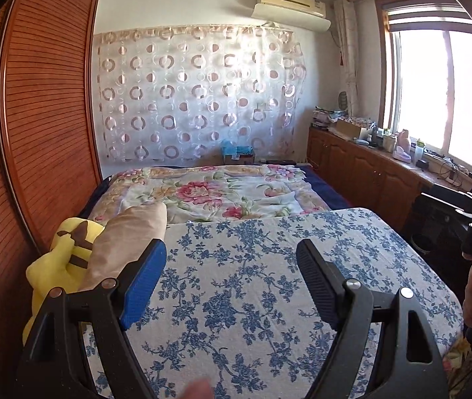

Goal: Fold small clothes

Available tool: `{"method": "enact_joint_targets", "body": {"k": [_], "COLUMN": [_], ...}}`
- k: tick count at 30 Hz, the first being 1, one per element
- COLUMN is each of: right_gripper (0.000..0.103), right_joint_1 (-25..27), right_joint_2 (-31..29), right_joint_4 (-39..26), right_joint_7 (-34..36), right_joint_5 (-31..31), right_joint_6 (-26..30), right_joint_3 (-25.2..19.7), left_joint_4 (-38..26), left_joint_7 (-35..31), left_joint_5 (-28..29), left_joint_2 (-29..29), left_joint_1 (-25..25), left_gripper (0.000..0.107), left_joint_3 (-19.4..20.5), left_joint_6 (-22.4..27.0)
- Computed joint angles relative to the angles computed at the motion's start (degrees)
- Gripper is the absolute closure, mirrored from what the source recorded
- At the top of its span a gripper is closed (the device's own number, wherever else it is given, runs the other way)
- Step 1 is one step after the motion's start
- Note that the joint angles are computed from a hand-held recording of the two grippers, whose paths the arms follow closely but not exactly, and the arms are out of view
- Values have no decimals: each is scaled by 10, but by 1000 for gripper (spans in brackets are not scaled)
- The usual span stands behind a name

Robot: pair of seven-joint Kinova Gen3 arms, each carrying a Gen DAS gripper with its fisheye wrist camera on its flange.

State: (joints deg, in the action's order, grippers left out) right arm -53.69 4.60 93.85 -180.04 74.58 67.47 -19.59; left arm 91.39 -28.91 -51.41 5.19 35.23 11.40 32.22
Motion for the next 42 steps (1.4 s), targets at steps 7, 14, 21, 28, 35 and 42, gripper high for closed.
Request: {"method": "enact_joint_targets", "body": {"k": [7,14,21,28,35,42], "right_gripper": [15,15,15,15,15,15], "right_joint_1": [-30,-20,-9,-3,4,10], "right_joint_2": [15,4,3,0,-4,-7], "right_joint_4": [-9,6,6,14,18,21], "right_joint_7": [-25,-33,-33,-38,-36,-32], "right_joint_5": [12,10,12,15,16,14], "right_joint_6": [41,24,18,13,4,-4], "right_joint_3": [-7,3,1,-1,-1,-1], "left_joint_4": [-2,-4,-6,-11,-10,-8], "left_joint_7": [4,2,4,10,13,13], "left_joint_5": [-9,-7,-9,-14,-17,-18], "left_joint_2": [2,-1,0,0,-3,-3], "left_joint_1": [8,9,12,15,13,12], "left_gripper": [26,26,26,26,26,26], "left_joint_3": [3,4,5,7,9,9], "left_joint_6": [3,6,9,16,15,14]}}
